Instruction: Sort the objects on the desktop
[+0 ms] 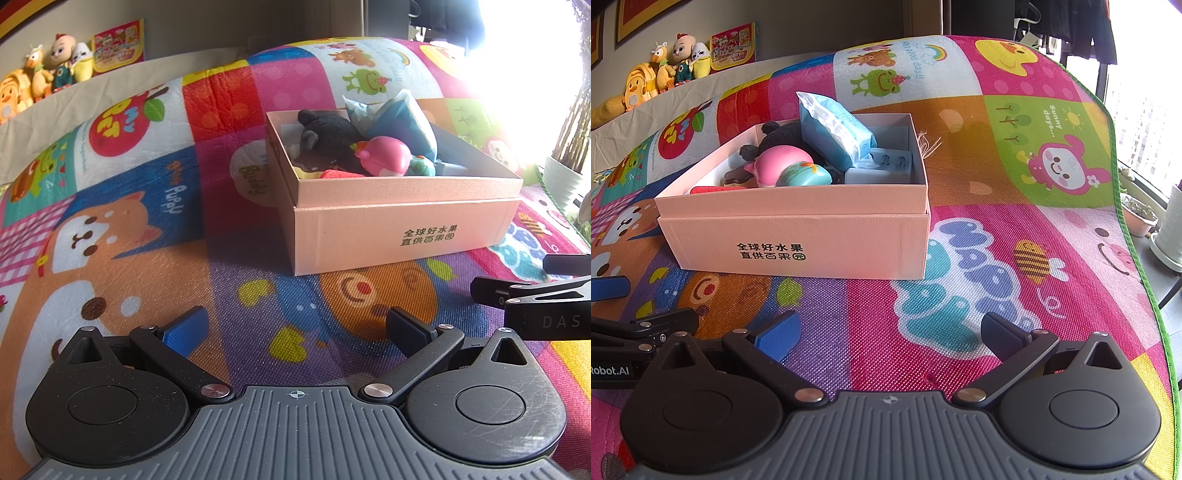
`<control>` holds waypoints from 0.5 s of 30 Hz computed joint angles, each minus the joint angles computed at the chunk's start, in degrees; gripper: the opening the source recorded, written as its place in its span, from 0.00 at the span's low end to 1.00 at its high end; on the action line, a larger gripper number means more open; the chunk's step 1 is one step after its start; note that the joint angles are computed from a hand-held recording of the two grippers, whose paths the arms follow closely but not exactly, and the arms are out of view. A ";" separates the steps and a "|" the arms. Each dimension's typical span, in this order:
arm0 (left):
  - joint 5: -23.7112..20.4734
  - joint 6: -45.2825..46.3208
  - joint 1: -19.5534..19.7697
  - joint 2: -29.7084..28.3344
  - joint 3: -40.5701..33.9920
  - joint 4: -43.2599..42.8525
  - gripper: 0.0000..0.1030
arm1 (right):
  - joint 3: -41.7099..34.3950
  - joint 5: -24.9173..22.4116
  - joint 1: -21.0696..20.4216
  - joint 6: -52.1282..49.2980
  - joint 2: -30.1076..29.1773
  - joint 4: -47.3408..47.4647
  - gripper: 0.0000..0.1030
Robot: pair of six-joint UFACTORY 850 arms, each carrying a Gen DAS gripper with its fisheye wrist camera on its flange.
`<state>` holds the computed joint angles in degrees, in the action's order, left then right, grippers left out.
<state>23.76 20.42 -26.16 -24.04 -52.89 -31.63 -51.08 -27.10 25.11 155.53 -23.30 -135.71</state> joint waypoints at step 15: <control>-4.78 -0.12 0.99 0.26 -1.32 -0.05 1.00 | -0.01 -0.01 0.02 -0.02 -0.01 0.03 1.00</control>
<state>18.98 20.31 -25.17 -23.78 -54.21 -31.67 -51.09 -27.11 25.13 155.51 -23.31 -135.69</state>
